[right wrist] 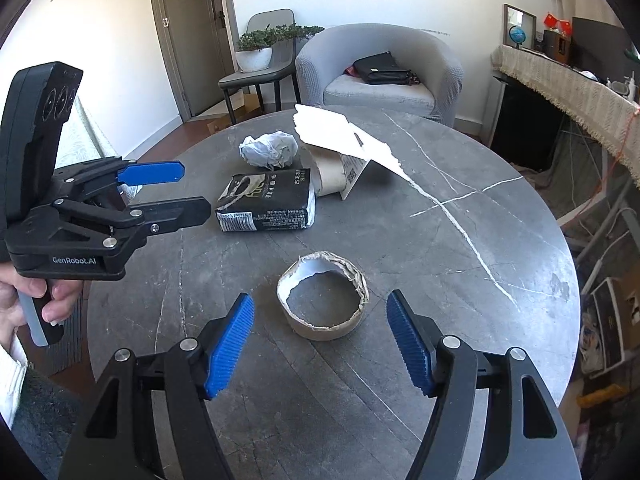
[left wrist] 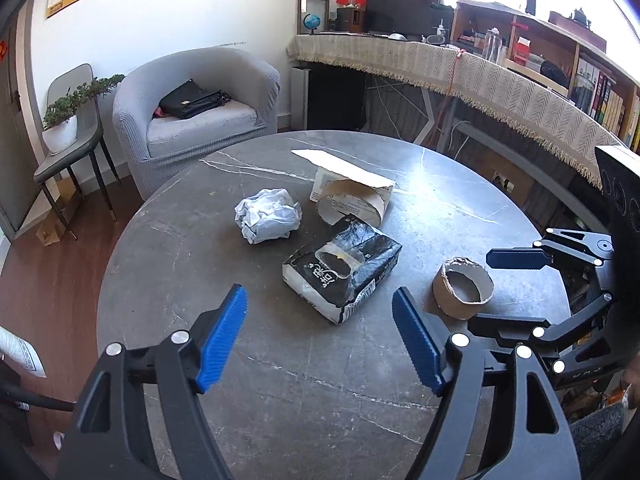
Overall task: Collect trash
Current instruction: 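Grasp the black printed bag with the left tool while the right tool grasps the cardboard tape core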
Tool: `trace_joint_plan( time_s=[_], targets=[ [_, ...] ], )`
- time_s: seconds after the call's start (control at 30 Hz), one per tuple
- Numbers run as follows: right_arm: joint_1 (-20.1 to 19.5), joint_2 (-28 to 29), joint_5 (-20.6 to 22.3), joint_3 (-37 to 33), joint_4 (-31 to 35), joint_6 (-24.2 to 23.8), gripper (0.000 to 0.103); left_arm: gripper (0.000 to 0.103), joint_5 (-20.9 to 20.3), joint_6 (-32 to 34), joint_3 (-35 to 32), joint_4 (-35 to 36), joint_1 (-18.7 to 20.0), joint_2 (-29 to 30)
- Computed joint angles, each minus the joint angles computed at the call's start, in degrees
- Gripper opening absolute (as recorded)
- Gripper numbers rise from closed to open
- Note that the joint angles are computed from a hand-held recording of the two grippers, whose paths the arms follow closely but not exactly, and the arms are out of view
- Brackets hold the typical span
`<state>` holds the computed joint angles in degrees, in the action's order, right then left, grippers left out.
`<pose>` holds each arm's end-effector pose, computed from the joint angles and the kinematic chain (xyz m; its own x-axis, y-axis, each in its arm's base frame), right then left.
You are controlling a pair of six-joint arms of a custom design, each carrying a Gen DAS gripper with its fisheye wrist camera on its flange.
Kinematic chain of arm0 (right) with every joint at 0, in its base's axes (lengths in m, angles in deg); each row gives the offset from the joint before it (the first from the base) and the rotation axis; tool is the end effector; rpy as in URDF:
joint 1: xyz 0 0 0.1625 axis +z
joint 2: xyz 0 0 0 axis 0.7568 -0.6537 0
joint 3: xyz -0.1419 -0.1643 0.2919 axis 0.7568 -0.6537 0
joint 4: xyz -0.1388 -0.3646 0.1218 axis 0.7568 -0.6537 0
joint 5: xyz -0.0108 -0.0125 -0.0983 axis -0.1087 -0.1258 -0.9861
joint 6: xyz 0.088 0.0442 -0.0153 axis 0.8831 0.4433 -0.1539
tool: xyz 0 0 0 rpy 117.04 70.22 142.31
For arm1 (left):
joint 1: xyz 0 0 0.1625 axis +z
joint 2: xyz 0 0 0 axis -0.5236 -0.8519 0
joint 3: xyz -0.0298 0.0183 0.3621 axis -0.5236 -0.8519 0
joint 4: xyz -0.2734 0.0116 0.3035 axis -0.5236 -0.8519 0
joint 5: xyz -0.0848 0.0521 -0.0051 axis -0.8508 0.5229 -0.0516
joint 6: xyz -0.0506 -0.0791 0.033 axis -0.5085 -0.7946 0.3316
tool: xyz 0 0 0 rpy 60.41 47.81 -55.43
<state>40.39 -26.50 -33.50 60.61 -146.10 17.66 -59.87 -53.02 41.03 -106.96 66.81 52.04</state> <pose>0.1095 -0.5728 0.3847 -0.6226 -0.5925 0.5111 -0.7568 0.6221 -0.2007 -0.4572 -0.5788 0.0582 -0.7151 0.2512 -0.6523 0.6117 0.6765 -0.4101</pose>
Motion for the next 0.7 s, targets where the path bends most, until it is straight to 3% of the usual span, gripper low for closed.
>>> trace_joint_plan(
  time_s=[0.1, 0.13, 0.3, 0.53, 0.7],
  targets=[
    [0.6, 0.7, -1.9, 0.3, -1.5, -0.6, 0.068, 0.080, -1.4, 1.3, -1.4, 2.2, 0.6, 0.8],
    [0.7, 1.1, -2.1, -0.1, -1.2, -0.3, 0.062, 0.080, -1.5, 1.9, -1.8, 2.6, 0.7, 1.1],
    [0.9, 2.0, -3.2, -0.2, -1.8, -0.1, 0.050, 0.080, -3.4, 4.7, -4.1, 5.4, 1.9, 2.0],
    [0.4, 2.3, -2.3, -1.5, -0.7, 1.9, 0.047, 0.080, -6.6, 7.8, -6.7, 5.8, 3.6, 2.6],
    [-1.0, 1.8, 0.3, -3.5, 1.0, 4.7, 0.048, 0.080, -8.6, 11.2, -10.7, 10.1, 4.6, 4.4]
  ],
)
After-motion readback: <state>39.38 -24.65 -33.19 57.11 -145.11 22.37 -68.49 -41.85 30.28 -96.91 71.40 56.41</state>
